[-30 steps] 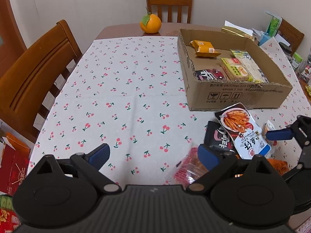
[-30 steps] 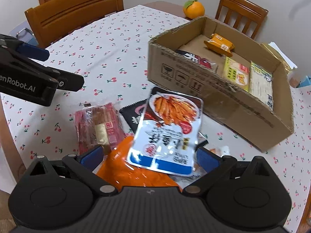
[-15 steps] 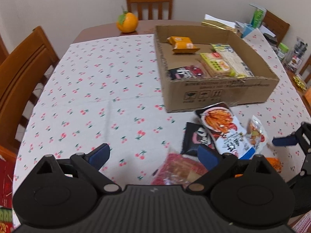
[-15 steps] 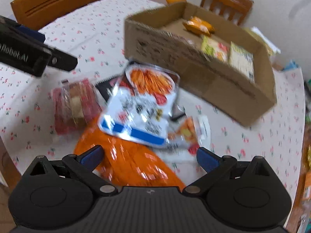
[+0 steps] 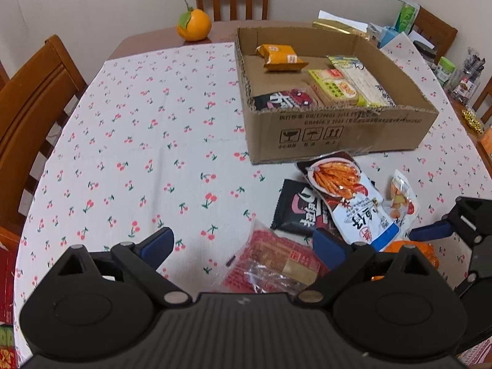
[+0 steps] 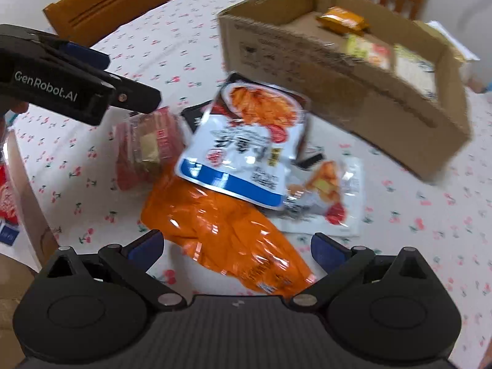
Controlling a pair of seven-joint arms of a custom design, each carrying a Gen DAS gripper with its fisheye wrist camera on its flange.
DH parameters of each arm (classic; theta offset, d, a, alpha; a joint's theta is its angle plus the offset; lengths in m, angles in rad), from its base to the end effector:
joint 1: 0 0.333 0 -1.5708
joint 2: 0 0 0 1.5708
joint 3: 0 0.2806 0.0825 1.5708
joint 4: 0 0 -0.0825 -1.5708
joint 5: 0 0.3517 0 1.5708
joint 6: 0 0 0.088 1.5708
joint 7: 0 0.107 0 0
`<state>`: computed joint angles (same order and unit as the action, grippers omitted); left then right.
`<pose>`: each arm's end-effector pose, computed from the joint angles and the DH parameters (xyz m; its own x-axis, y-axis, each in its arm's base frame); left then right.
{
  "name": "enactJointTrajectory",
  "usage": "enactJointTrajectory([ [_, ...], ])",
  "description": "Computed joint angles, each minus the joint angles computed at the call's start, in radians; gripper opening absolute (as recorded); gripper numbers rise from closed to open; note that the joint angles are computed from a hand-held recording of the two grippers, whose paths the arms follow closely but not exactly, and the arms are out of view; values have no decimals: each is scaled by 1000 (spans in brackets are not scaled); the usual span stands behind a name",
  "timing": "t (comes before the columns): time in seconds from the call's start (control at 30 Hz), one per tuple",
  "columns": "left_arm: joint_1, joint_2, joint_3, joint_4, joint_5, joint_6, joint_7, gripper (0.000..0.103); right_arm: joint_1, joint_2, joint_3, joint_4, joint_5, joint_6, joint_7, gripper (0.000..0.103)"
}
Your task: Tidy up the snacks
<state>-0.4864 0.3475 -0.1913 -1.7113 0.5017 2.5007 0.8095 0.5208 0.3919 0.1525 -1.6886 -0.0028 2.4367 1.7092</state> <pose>0.5100 -0.3979 0.4207 -0.2214 -0.9751 -0.0117 -0.8305 0.1949 -0.5218 0.5151 0.3968 0.3942 0.5055 -0.8566 -0.1036 -0.8271 -0.4468 -0.3411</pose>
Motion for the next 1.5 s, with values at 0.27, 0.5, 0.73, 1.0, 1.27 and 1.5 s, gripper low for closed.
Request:
enactJointTrajectory([
  [0.27, -31, 86, 15, 100, 13, -54, -7, 97, -5, -42, 32, -40, 18, -70, -184, 103],
  [0.5, -66, 138, 30, 163, 22, -143, -12, 97, 7, -73, 27, -94, 7, -25, -221, 103],
  [0.73, -63, 34, 13, 51, 38, -195, -56, 97, -9, -96, 30, -132, 34, 11, -278, 103],
  [1.0, -29, -47, -22, -65, 51, -196, -106, 97, -35, -155, 46, -254, 103, 152, -368, 103],
  [1.27, 1, 16, -27, -51, 8, -57, 13, 100, 2, -124, 22, -225, 42, 179, -254, 103],
  [1.5, 42, 12, -36, -87, -109, 25, 149, 103, 42, -103, 10, -179, -42, 130, -96, 103],
])
